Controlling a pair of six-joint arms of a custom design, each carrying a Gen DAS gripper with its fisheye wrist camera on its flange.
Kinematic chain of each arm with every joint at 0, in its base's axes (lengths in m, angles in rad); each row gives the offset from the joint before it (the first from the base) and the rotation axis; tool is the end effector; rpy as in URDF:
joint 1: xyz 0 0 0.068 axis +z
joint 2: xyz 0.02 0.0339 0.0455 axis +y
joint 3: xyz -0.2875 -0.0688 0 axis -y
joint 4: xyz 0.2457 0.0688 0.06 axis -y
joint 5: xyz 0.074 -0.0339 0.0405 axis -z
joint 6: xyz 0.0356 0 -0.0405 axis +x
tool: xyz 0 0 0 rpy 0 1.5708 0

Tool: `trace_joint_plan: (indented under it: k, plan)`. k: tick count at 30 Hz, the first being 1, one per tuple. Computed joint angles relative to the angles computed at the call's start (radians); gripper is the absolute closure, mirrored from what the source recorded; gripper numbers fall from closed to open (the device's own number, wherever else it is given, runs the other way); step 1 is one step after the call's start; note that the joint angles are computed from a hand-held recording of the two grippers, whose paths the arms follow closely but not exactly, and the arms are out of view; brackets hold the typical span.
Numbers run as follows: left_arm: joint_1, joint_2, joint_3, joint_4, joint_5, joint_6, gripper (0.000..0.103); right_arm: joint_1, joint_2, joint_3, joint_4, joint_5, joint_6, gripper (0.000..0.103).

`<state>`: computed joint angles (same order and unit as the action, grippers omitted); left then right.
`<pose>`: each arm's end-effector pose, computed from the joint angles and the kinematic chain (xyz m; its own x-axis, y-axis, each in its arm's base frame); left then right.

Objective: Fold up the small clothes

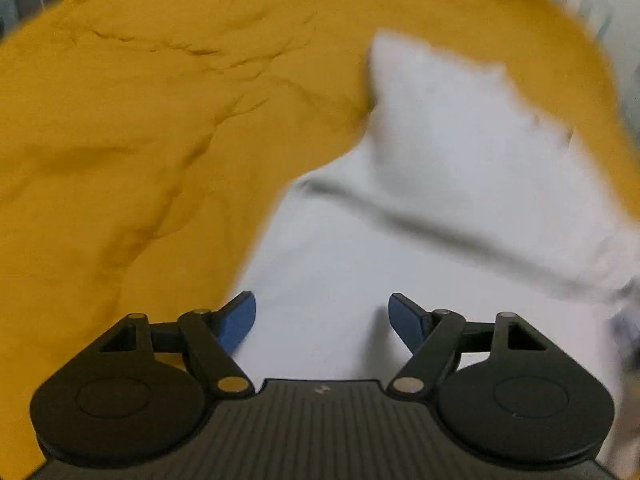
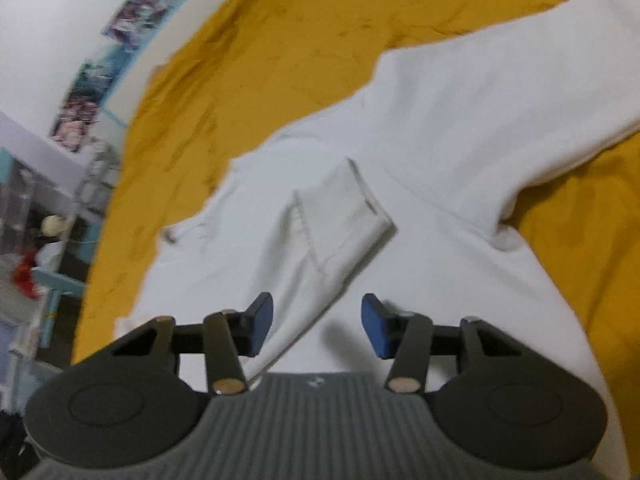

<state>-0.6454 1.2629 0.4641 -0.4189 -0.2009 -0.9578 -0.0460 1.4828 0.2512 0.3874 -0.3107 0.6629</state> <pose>0.1520 -0.1056 0.1511 -0.8683 -0.3495 -0.3521 -0.3057 0.9359 -0.1751 0.2050 0.0015 0.1075 -0.6864 0.6182 -0.3830 0.3341 0.7359 0.5889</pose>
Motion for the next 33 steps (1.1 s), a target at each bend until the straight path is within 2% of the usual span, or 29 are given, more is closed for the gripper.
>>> trace_joint_plan:
  k: [1, 2, 4, 6, 9, 10, 12, 13, 15, 17, 20, 23, 27, 30, 31, 32, 33]
  plan:
    - [0.004, -0.027, -0.029, 0.028, 0.025, 0.039, 0.015, 0.014, 0.019, 0.005, 0.02, 0.014, 0.011, 0.056]
    - [-0.02, -0.065, -0.069, 0.072, 0.01, 0.046, 0.011, 0.038, 0.021, 0.007, 0.033, 0.045, 0.011, 0.054]
    - [-0.063, -0.124, -0.131, 0.138, -0.03, -0.001, 0.011, 0.06, 0.03, 0.012, 0.047, 0.094, -0.009, 0.05]
    - [-0.018, -0.132, -0.152, 0.208, 0.022, 0.015, 0.011, 0.066, 0.052, 0.019, 0.068, 0.099, 0.008, 0.047]
    - [0.06, -0.204, -0.246, 0.39, 0.074, 0.016, 0.012, 0.02, 0.142, -0.012, 0.206, 0.036, 0.057, 0.046]
    - [0.11, -0.198, -0.287, 0.507, 0.111, 0.011, 0.012, 0.002, 0.158, -0.028, 0.243, 0.021, 0.062, 0.046]
    - [0.166, -0.094, -0.299, 0.698, 0.187, 0.016, 0.012, -0.005, 0.222, -0.036, 0.342, 0.014, 0.085, 0.046]
    - [0.177, -0.02, -0.279, 0.755, 0.191, 0.012, 0.013, -0.004, 0.237, -0.047, 0.382, 0.014, 0.095, 0.046]
    - [0.19, 0.044, -0.239, 0.738, 0.17, 0.015, 0.024, -0.004, 0.276, -0.042, 0.43, 0.012, 0.113, 0.046]
    - [0.23, 0.115, -0.219, 0.773, 0.193, 0.019, 0.026, -0.003, 0.307, -0.03, 0.454, 0.012, 0.125, 0.046]
    - [0.314, 0.196, -0.264, 0.925, 0.297, -0.029, 0.026, 0.008, 0.336, -0.01, 0.47, 0.024, 0.131, 0.046]
    - [0.371, 0.315, -0.266, 1.072, 0.339, -0.056, 0.027, 0.02, 0.334, -0.028, 0.501, 0.038, 0.144, 0.044]
    - [0.406, 0.389, -0.258, 1.157, 0.362, -0.092, 0.027, 0.037, 0.368, -0.017, 0.541, 0.058, 0.168, 0.044]
    - [0.406, 0.419, -0.261, 1.205, 0.353, -0.109, 0.027, 0.051, 0.366, -0.008, 0.532, 0.081, 0.191, 0.055]
    - [0.404, 0.424, -0.266, 1.224, 0.347, -0.112, 0.029, 0.061, 0.365, -0.003, 0.52, 0.095, 0.197, 0.065]
    - [0.402, 0.432, -0.275, 1.253, 0.343, -0.118, 0.035, 0.069, 0.364, 0.0, 0.516, 0.105, 0.204, 0.079]
    - [0.398, 0.431, -0.286, 1.272, 0.333, -0.13, 0.043, 0.072, 0.366, -0.001, 0.523, 0.106, 0.21, 0.087]
